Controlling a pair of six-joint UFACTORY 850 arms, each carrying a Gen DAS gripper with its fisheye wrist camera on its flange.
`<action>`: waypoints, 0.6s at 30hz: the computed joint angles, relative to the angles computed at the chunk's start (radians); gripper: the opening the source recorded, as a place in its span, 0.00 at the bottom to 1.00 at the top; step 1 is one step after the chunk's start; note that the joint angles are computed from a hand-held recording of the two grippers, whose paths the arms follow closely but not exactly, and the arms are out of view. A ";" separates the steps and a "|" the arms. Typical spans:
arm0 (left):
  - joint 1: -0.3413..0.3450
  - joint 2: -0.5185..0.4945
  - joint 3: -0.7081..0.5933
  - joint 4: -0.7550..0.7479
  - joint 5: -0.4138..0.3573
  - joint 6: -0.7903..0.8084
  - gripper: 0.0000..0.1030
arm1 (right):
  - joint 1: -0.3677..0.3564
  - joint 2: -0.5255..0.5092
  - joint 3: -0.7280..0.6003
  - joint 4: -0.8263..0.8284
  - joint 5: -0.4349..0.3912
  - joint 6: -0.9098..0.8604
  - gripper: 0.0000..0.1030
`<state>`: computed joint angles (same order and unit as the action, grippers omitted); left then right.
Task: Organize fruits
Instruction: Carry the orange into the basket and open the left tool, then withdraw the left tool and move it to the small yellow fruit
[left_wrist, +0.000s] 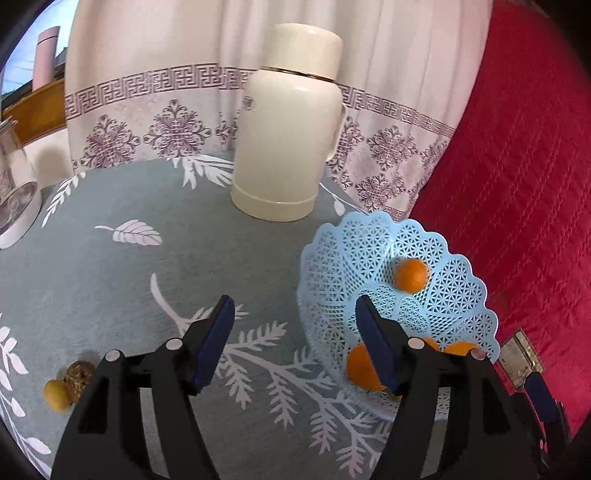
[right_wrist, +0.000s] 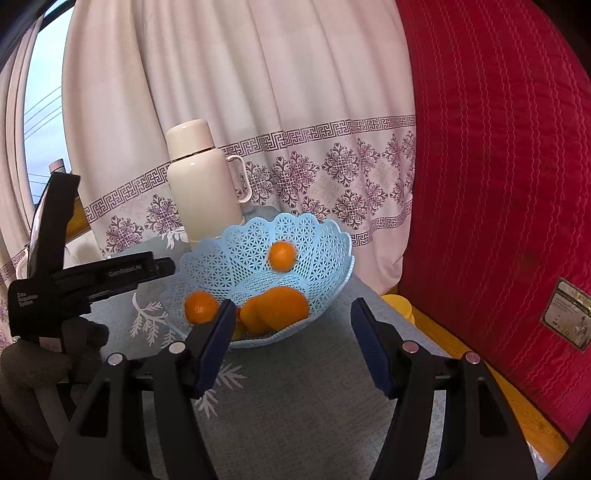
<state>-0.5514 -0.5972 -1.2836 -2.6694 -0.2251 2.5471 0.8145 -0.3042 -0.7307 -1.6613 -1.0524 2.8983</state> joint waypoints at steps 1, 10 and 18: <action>0.002 0.003 0.003 -0.016 0.003 0.010 0.68 | 0.000 0.000 -0.001 0.001 -0.001 -0.001 0.63; 0.026 0.049 0.072 -0.281 -0.012 0.245 0.80 | 0.003 -0.004 -0.005 -0.001 -0.007 -0.006 0.63; 0.068 0.105 0.140 -0.377 -0.043 0.297 0.80 | 0.002 -0.008 -0.012 -0.004 -0.009 -0.025 0.63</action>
